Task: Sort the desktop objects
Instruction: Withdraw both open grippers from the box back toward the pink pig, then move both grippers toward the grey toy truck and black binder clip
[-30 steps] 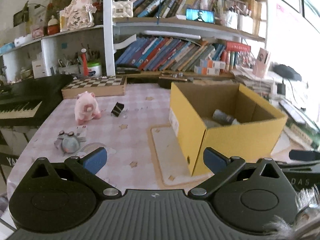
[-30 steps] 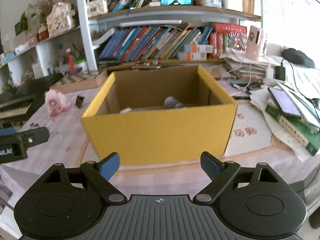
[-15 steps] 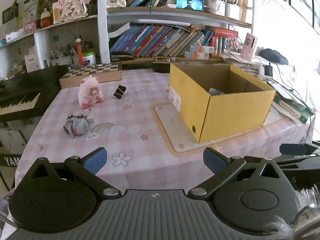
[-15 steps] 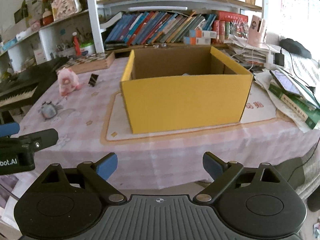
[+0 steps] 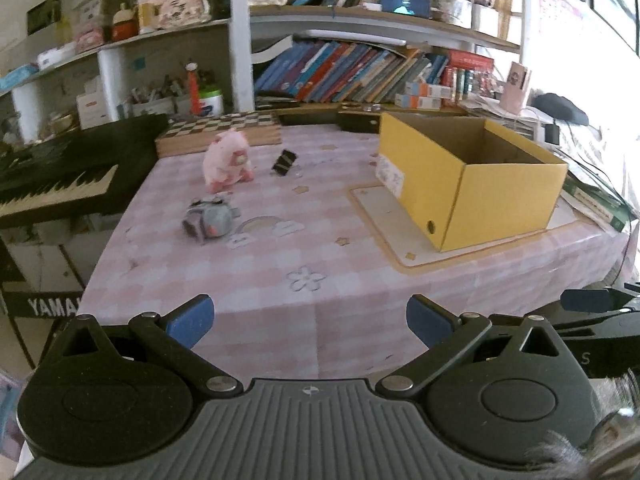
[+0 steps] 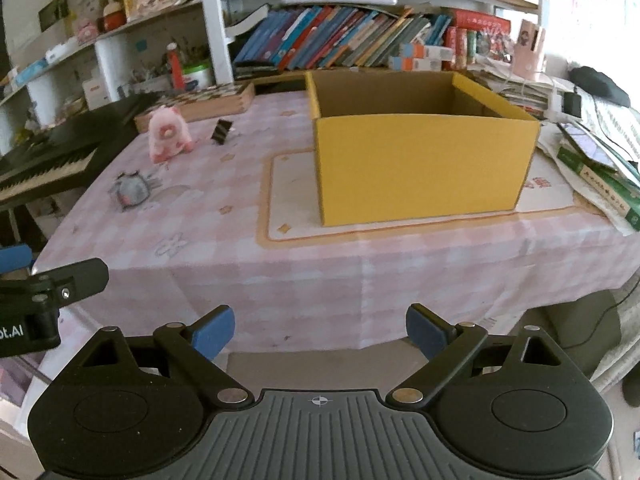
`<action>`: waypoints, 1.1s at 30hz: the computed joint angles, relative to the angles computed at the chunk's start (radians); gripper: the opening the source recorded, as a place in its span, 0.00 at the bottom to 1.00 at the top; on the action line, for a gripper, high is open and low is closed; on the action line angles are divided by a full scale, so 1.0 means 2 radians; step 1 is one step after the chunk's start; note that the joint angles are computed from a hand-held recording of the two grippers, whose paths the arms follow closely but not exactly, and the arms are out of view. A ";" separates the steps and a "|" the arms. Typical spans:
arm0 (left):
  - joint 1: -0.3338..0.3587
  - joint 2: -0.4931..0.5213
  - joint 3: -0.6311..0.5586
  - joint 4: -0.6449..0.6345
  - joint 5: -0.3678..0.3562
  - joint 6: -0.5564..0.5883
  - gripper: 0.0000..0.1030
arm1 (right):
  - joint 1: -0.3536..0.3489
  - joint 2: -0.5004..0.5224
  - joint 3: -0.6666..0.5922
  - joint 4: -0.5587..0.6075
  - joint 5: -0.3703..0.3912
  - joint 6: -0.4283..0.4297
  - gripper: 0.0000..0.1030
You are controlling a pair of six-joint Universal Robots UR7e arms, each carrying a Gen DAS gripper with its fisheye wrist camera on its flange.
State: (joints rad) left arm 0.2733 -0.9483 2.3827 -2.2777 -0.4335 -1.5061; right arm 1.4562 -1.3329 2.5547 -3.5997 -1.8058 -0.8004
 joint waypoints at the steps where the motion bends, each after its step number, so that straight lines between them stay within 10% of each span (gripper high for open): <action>1: -0.002 -0.005 0.003 0.008 -0.002 -0.010 1.00 | 0.003 0.003 0.002 -0.003 -0.001 -0.001 0.92; 20: -0.035 -0.090 0.024 0.240 -0.025 -0.224 1.00 | 0.055 0.042 0.015 -0.010 -0.003 -0.021 0.92; 33: -0.032 -0.109 0.022 0.300 -0.024 -0.267 1.00 | 0.077 0.064 0.002 0.005 0.012 -0.026 0.92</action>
State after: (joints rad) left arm 0.2092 -1.1666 2.4262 -1.6770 -0.4809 -2.0402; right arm 1.6101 -1.2039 2.5586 -3.5895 -1.7823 -0.8531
